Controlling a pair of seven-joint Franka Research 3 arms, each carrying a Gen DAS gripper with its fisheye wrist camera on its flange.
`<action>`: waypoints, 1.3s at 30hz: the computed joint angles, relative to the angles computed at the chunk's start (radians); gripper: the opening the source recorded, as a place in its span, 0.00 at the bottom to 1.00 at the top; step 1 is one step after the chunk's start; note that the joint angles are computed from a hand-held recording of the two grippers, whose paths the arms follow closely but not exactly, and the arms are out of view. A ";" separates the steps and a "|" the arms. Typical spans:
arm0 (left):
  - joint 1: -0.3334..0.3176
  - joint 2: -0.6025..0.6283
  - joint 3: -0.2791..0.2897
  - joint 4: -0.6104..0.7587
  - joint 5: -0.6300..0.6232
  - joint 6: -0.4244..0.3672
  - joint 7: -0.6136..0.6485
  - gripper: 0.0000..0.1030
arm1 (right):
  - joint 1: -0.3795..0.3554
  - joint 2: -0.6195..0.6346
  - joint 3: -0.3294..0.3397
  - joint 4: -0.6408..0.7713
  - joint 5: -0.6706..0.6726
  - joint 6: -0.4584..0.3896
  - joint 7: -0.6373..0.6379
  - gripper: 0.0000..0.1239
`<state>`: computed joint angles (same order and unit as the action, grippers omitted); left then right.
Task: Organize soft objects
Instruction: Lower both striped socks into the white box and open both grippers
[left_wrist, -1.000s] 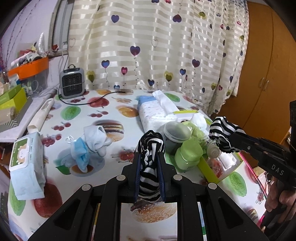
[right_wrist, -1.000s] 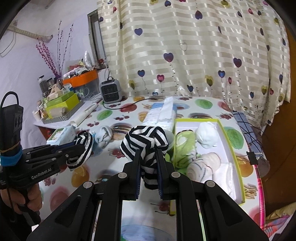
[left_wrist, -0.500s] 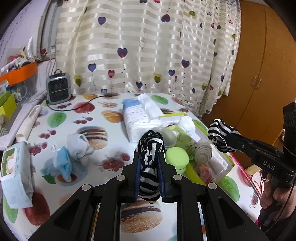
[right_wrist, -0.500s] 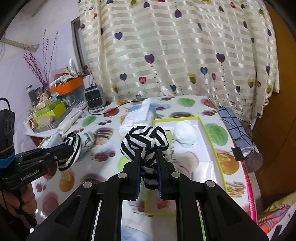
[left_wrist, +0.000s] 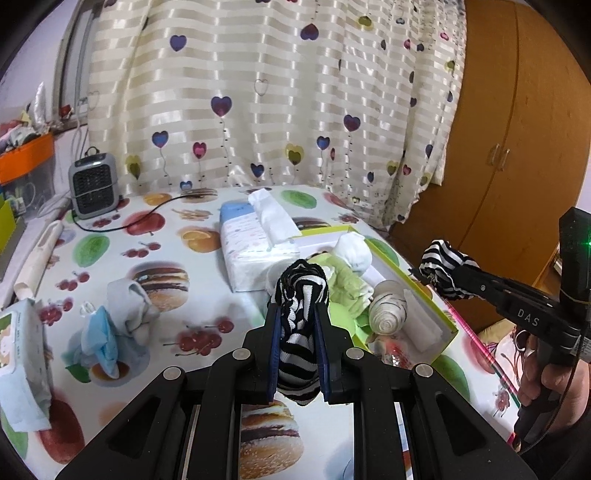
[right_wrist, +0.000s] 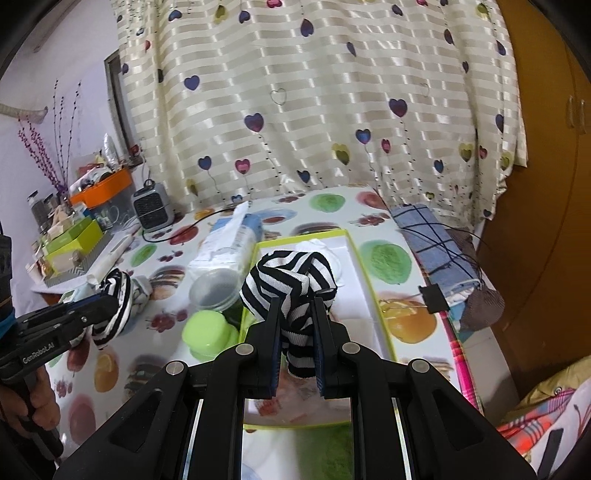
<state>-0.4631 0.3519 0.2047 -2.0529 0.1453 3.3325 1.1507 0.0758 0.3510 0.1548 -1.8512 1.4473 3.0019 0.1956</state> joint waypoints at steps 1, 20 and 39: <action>0.005 0.001 -0.006 0.002 0.001 -0.002 0.001 0.15 | 0.000 0.000 -0.001 -0.002 -0.001 0.002 0.002 0.12; 0.066 0.020 -0.064 0.037 0.079 -0.025 -0.044 0.15 | -0.006 0.094 -0.022 -0.037 -0.491 0.004 0.483 0.12; 0.118 0.044 -0.138 0.102 0.158 -0.060 -0.070 0.15 | -0.173 0.092 0.175 -0.047 -0.392 -0.008 0.284 0.38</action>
